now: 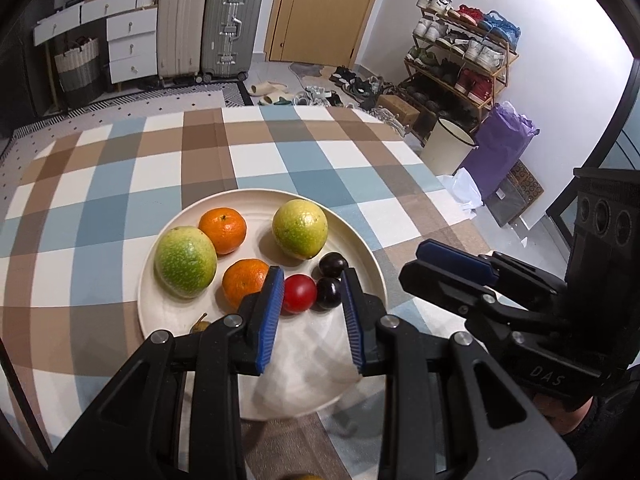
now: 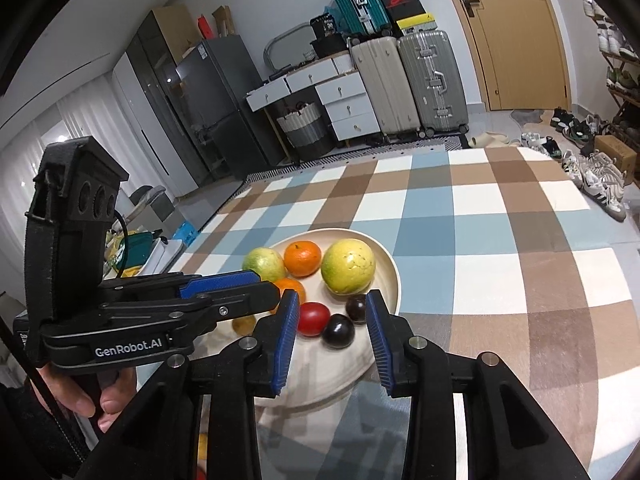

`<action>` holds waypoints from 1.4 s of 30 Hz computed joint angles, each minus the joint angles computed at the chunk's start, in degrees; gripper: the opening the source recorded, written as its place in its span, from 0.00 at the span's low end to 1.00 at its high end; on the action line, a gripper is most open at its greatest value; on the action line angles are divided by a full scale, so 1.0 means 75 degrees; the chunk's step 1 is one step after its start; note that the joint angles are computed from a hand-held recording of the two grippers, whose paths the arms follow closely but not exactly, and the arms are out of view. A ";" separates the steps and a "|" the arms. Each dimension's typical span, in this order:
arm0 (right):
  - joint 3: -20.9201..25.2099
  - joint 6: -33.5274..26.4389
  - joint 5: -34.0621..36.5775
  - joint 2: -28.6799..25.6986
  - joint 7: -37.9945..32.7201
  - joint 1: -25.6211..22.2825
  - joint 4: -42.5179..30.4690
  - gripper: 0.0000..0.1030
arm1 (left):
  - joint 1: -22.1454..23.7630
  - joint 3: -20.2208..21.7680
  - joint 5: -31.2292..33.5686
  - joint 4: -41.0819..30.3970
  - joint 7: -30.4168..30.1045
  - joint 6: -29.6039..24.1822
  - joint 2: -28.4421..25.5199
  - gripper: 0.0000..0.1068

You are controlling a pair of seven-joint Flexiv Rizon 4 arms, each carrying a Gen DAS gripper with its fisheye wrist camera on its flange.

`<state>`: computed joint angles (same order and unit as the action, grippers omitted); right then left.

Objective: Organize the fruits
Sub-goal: 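Open both tools to release the tomato and plum on the plate, then withdraw both tools toward the remaining kiwi and tomato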

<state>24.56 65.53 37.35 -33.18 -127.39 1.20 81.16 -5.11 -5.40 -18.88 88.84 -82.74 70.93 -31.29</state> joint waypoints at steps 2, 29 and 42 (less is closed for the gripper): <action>0.0042 0.0080 0.0076 0.0140 -0.0052 -0.0041 0.0126 0.34 | -0.0039 0.0035 0.0039 0.0185 -0.0038 0.0090 0.0184 0.24; -0.0260 0.0708 0.2632 0.2407 -0.1983 0.0096 0.1807 0.80 | -0.0844 0.1208 0.2540 0.2481 -0.2800 0.0713 0.2815 0.91; -0.1117 0.0169 0.4143 0.3502 -0.2911 0.0550 0.2526 0.98 | -0.0593 0.1035 0.4814 0.2874 -0.4872 0.0446 0.3812 0.95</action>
<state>16.18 66.79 68.42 -6.91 -149.23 5.32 100.10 -9.56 2.36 17.23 110.39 -119.27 74.27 -2.70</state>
